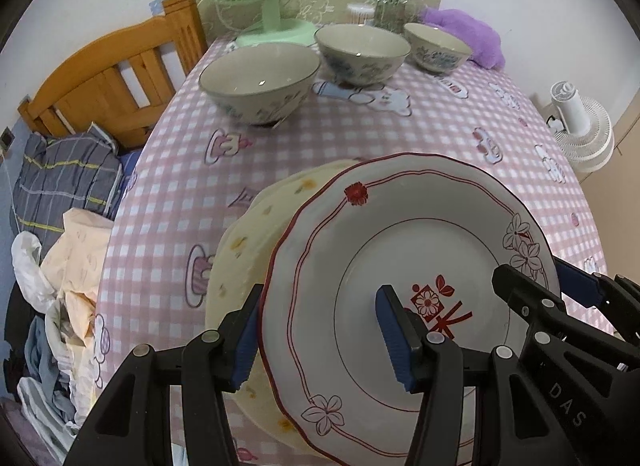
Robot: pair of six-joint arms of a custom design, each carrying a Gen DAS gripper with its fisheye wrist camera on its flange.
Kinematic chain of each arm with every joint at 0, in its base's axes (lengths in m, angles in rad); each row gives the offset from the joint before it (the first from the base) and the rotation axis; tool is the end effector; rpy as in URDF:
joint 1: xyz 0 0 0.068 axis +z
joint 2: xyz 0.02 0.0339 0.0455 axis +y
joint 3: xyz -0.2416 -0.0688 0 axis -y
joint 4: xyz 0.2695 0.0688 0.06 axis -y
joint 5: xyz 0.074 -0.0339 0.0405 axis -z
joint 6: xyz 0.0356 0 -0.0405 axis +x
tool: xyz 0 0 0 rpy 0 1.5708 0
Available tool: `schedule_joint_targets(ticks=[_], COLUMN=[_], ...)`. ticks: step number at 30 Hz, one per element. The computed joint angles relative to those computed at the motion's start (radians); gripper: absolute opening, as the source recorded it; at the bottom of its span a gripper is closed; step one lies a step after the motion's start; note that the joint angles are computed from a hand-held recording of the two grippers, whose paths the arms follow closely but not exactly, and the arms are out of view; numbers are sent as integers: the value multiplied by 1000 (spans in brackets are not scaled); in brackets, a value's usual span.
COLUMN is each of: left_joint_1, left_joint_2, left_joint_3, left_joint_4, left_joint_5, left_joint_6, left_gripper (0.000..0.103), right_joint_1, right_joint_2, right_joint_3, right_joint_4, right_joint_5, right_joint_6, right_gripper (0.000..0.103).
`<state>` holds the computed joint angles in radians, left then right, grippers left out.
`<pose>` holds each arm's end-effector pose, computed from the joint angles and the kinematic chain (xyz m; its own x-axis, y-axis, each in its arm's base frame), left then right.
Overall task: Organize plates and bowls
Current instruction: 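Lower the red-rimmed plate with both grippers onto the yellow-flower plates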
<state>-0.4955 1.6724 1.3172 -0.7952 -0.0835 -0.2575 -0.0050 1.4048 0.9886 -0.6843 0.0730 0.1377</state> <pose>0.3205 -0.1699 0.2164 -0.8897 0.1924 -0.4141 0.2247 0.9740 -0.0303 0.3004 -0.0041 0.2001 -0.8778 0.1413 -0.4578 0.1600 0.9871 -0.0022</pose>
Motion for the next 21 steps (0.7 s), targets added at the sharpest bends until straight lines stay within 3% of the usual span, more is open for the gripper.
schedule_joint_targets(ticks=[8, 21], left_joint_1=[16, 11], left_joint_2=[-21, 33], left_joint_3=[-60, -29], left_joint_4=[34, 52], left_joint_5=[-10, -67], left_joint_6=[13, 40], left_gripper=[56, 55], right_joint_1=[56, 60], right_joint_2=[34, 120], right_joint_3=[-8, 29], right_joint_4=[8, 33], right_joint_5=[41, 45], right_joint_6=[17, 24], right_gripper=[49, 49])
